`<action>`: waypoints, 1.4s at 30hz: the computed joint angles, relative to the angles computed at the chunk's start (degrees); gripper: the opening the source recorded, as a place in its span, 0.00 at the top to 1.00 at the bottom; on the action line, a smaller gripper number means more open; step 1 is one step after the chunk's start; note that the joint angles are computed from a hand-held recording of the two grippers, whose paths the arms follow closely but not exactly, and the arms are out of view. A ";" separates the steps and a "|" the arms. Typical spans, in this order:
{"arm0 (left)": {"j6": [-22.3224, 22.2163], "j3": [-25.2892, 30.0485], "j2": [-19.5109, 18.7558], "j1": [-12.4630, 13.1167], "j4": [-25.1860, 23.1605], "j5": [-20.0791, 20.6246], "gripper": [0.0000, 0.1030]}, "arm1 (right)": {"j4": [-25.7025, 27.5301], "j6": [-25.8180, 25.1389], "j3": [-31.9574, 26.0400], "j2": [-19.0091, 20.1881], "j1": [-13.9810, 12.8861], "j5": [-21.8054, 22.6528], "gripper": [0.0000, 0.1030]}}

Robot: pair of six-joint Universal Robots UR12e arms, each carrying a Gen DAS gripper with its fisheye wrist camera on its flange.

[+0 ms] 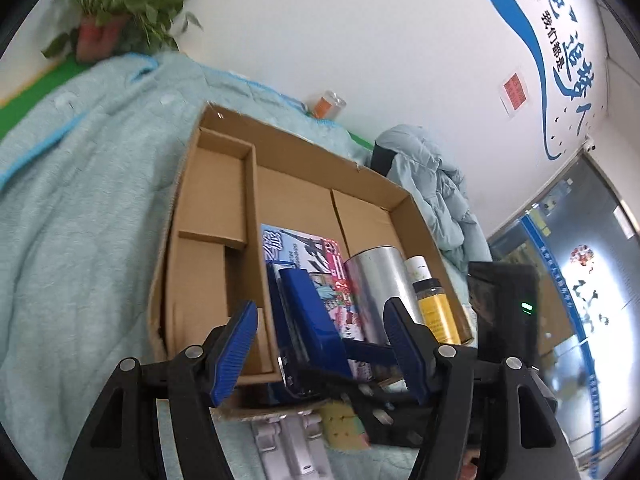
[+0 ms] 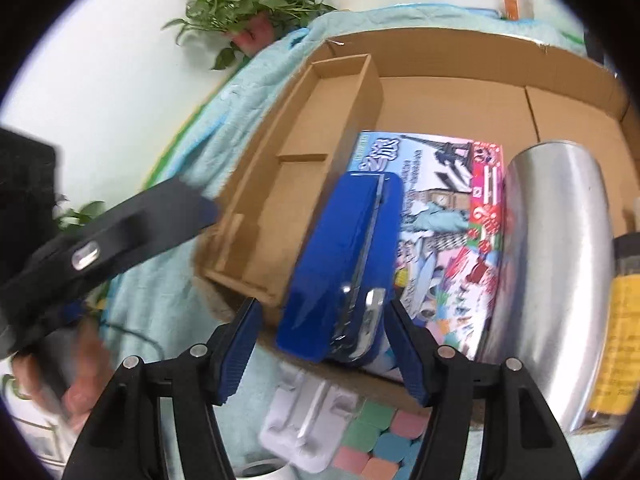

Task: Organize rigid objects
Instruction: 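Open the left tool and withdraw it from the stapler, then move the left tool to the white hair dryer and grasp its handle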

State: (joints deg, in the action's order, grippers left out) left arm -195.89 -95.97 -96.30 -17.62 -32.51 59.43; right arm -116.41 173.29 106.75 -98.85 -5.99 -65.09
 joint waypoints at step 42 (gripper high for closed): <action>-1.72 -18.31 16.83 -10.30 -9.36 18.77 0.17 | -1.30 -20.38 22.65 -26.93 -8.08 12.09 0.02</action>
State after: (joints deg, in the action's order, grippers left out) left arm -197.61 -114.28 -79.48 -27.92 -41.87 78.21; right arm -117.70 152.91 129.40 -125.78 -14.07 -53.01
